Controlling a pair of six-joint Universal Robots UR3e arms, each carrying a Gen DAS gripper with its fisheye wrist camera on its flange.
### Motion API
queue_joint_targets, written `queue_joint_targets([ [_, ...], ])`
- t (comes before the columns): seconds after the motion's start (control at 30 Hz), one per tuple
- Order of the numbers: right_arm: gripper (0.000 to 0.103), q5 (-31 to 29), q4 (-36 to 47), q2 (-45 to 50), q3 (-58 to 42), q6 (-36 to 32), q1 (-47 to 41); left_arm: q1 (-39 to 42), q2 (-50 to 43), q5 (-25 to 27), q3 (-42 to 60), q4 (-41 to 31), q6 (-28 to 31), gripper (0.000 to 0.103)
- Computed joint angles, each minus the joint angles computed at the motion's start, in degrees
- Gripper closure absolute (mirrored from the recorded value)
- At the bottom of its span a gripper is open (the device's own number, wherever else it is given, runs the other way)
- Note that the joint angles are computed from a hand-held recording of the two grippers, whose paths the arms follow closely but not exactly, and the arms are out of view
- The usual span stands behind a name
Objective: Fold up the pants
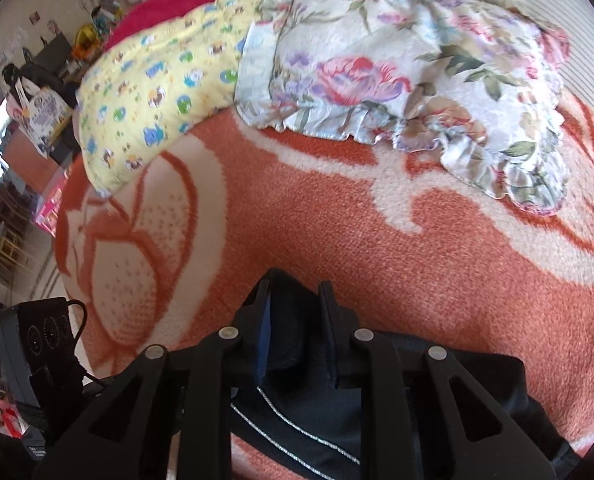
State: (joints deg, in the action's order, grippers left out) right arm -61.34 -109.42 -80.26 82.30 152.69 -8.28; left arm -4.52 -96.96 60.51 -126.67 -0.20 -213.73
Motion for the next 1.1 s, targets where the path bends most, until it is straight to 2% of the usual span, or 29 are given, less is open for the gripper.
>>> queue_joint_targets([
  [0.23, 0.08, 8.56, 5.74, -12.4, 7.52, -4.83, -12.2, -5.45, 2.21, 1.69, 5.72, -3.28, 0.58, 0.074],
  [0.5, 0.082, 17.65, 23.03, -22.63, 11.01, -18.77, -32.55, -17.39, -2.91, 7.4, 20.57, -9.68, 2.28, 0.076],
  [0.63, 0.083, 20.32, 34.85, -23.9, 9.88, -27.94, -43.09, -23.8, -7.67, 11.42, 29.21, -13.64, 3.74, 0.077],
  [0.8, 0.084, 22.17, 44.37, -23.32, 9.52, -36.48, -52.18, -28.82, -13.03, 14.07, 37.84, -17.8, 4.82, 0.078],
  [1.07, 0.088, 23.57, 53.23, -19.41, 7.89, -45.01, -61.18, -34.83, -20.79, 18.32, 51.89, -25.86, 6.98, 0.079],
  [1.1, 0.092, 23.94, 54.54, -18.74, 7.48, -46.24, -62.22, -35.64, -22.23, 18.74, 54.36, -27.36, 7.5, 0.084],
])
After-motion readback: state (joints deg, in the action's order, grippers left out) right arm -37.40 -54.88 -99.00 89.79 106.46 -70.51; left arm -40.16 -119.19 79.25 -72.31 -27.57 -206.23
